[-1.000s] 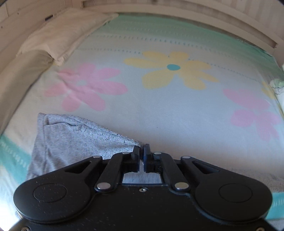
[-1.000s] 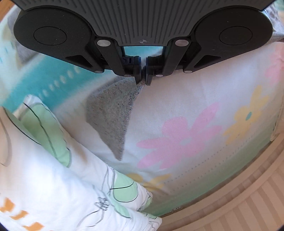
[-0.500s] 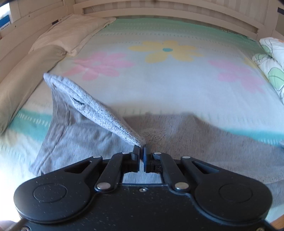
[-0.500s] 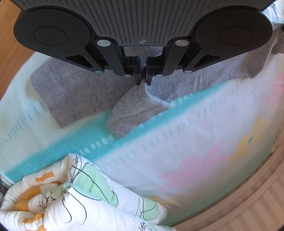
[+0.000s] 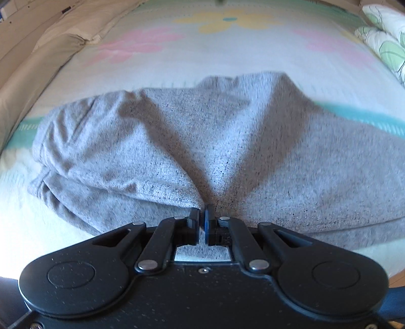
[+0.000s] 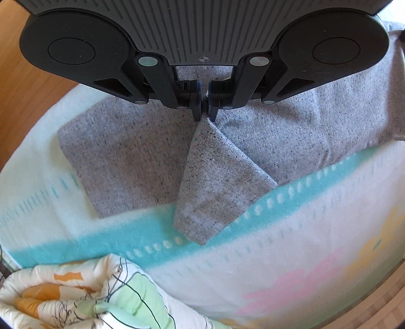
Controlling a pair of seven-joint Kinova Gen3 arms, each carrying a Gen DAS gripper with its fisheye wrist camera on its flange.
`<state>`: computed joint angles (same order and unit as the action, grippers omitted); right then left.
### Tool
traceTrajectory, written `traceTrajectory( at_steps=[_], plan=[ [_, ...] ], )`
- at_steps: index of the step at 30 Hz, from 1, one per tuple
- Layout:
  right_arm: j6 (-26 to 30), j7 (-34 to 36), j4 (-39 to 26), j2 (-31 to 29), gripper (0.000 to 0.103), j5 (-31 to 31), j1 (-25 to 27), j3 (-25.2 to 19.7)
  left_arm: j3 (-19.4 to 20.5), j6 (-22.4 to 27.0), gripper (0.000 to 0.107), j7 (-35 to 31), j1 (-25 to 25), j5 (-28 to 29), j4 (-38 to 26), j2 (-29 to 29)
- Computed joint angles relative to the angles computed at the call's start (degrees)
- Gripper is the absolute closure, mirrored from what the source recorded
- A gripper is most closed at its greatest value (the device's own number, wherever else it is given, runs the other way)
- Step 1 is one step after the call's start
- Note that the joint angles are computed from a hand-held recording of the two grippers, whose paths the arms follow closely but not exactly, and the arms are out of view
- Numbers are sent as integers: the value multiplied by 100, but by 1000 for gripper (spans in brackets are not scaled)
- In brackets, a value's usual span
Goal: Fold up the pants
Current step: 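Lift the cuff with the right gripper and fold it toward the waistband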
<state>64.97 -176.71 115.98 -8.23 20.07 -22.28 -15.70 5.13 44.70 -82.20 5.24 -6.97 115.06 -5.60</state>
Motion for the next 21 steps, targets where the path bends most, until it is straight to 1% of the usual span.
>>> traceTrajectory(
  at_steps=[2,4,5,6,8,11,13,14,15,17,19,20,21],
  plan=[
    [124,-194,-24,-84,97,137,-9,-100,24,45,103,19,6,-67,-73,154],
    [311,-482,-49,-149,96,429,-47,-289,22,44,102,12,27,-96,-100,260],
    [484,-668,-104,-118,90,653,-93,-435,21,42,102,43,35,-115,-120,304],
    [678,-781,-183,-36,82,871,-160,-544,17,38,102,63,46,-120,-131,347],
    [1011,-900,-345,162,79,1167,-338,-612,9,34,102,123,66,-148,-188,437],
    [1451,-882,-581,485,74,1326,-555,-484,-36,-5,102,137,70,-109,-190,486],
    [1715,-826,-650,615,74,1291,-642,-305,-102,-10,101,54,25,-18,-195,477],
    [1790,-834,-642,626,74,1259,-761,-135,-137,-33,101,-9,-8,36,-167,467],
    [1958,-917,-623,676,74,1250,-797,-71,-145,-37,101,-21,-24,56,-159,460],
    [2220,-1068,-532,723,74,1312,-772,-79,-166,-4,101,-57,-58,108,-104,368],
    [2111,-1373,-311,439,74,1437,-946,40,-196,27,101,-154,-108,188,-120,367],
    [1916,-1460,-188,226,74,1476,-960,61,-188,42,101,-155,-116,181,-136,376],
    [1690,-1530,-56,13,74,1550,-898,-25,-178,56,101,-142,-123,163,-153,389]
  ],
)
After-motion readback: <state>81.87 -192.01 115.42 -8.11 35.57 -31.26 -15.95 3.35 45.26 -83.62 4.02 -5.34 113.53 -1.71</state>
